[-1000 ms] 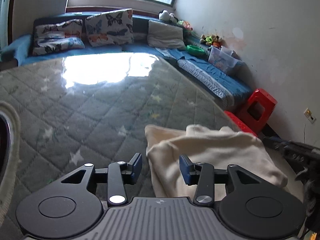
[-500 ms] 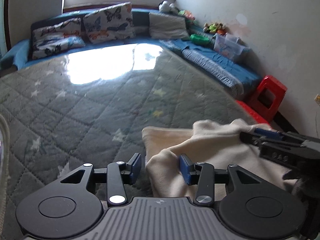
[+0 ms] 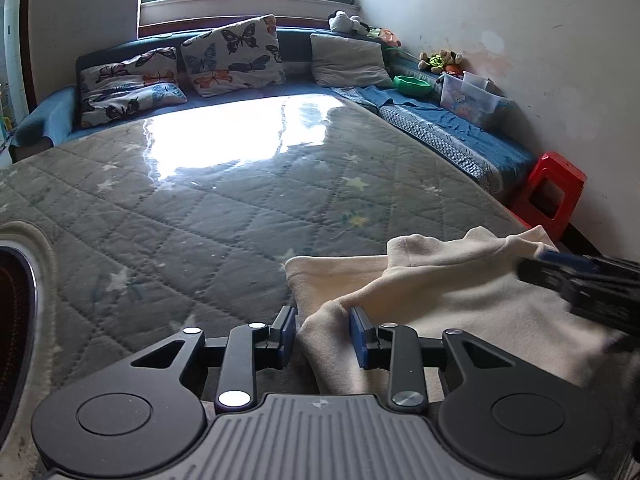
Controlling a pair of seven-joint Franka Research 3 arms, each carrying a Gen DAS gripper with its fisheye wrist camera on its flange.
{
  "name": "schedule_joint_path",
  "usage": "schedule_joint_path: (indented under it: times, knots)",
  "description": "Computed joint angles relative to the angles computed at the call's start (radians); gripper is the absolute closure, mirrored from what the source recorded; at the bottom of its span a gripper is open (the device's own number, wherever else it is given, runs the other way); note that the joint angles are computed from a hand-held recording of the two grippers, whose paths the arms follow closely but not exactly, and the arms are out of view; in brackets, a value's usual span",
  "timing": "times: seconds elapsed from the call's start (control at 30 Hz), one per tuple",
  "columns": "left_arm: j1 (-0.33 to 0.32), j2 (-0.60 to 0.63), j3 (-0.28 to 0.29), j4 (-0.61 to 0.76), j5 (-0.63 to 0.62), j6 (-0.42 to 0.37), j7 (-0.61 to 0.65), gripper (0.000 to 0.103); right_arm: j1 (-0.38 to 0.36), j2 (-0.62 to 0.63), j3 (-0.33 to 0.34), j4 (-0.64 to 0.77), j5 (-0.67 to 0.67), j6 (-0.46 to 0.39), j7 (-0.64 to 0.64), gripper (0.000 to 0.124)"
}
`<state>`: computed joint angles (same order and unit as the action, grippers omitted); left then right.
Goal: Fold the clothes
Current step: 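Lower the sweatshirt onto the table and open both tools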
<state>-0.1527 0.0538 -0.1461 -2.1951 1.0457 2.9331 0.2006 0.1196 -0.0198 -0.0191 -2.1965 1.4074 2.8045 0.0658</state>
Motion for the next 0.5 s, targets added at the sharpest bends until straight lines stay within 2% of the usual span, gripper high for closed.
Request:
schedule_joint_path:
  times: [0.2,0.33,0.47,0.5]
  knots:
    - [-0.007,0.002,-0.001,0.01,0.067,-0.021,-0.046,0.067,-0.02,-0.137,-0.047,-0.139,-0.009,-0.031,-0.051,0.083]
    - [-0.009,-0.003,-0.004,0.008,0.085,-0.04,-0.06,0.064,-0.015,-0.164,-0.064,-0.187,0.052,0.016,-0.142,0.083]
    - [-0.007,-0.056,-0.014,-0.017,0.127,-0.069,-0.105,0.066,-0.01,-0.197,-0.066,-0.202,0.103,0.018,-0.171,0.083]
    - [0.0,-0.076,-0.016,-0.03,0.152,-0.051,-0.133,0.066,-0.007,-0.21,-0.068,-0.206,0.126,0.011,-0.194,0.083]
